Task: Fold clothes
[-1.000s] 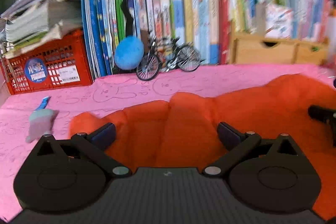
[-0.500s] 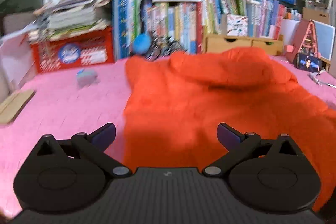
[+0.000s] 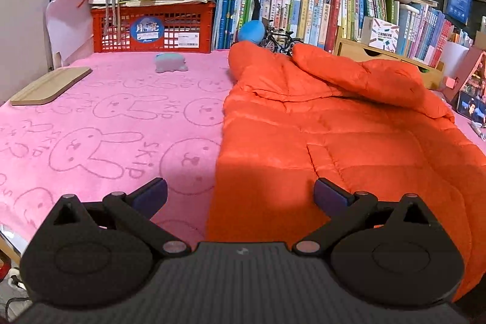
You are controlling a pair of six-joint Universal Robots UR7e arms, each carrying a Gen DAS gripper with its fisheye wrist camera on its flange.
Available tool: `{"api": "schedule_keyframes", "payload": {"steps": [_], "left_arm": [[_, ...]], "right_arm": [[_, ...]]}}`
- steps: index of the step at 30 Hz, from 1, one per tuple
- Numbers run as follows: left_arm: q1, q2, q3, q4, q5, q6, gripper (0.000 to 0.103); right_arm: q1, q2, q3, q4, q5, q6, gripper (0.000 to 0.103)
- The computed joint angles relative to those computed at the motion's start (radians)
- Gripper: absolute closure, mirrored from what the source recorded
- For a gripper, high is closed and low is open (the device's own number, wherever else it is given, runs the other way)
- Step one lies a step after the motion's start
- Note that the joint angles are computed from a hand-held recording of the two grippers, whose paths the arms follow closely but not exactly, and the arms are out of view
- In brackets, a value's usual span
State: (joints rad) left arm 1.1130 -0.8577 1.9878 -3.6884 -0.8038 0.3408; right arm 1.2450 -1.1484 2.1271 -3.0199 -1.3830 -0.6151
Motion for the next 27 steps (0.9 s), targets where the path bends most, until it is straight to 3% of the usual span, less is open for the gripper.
{"api": "schedule_keyframes", "payload": {"steps": [2, 7, 9, 14, 16, 20, 23, 27], "left_arm": [[0.001, 0.001, 0.003, -0.025, 0.004, -0.006, 0.0], [0.008, 0.003, 0.008, -0.103, 0.008, -0.019, 0.0], [0.013, 0.002, 0.009, -0.136, 0.008, -0.028, 0.0], [0.028, -0.01, 0.021, -0.202, -0.001, -0.08, 0.0], [0.031, -0.016, 0.026, -0.237, 0.005, -0.088, 0.0], [0.034, -0.037, 0.04, -0.304, 0.025, -0.09, 0.0], [0.038, -0.052, 0.049, -0.34, 0.042, -0.088, 0.0], [0.044, -0.06, 0.059, -0.343, 0.022, -0.063, 0.0]], "right_arm": [[0.004, 0.016, -0.036, 0.072, 0.02, 0.051, 0.031], [0.032, -0.002, -0.054, 0.145, 0.128, 0.037, 0.062], [0.049, -0.012, -0.056, 0.148, 0.186, 0.029, 0.068], [0.115, 0.051, -0.18, 0.16, 0.282, 0.127, 0.071], [0.139, 0.107, -0.259, 0.122, 0.306, 0.216, 0.071], [0.163, 0.257, -0.459, -0.039, 0.315, 0.534, 0.072], [0.175, 0.374, -0.62, -0.158, 0.211, 0.765, 0.072], [0.172, 0.483, -0.784, -0.156, 0.095, 0.931, 0.071]]}}
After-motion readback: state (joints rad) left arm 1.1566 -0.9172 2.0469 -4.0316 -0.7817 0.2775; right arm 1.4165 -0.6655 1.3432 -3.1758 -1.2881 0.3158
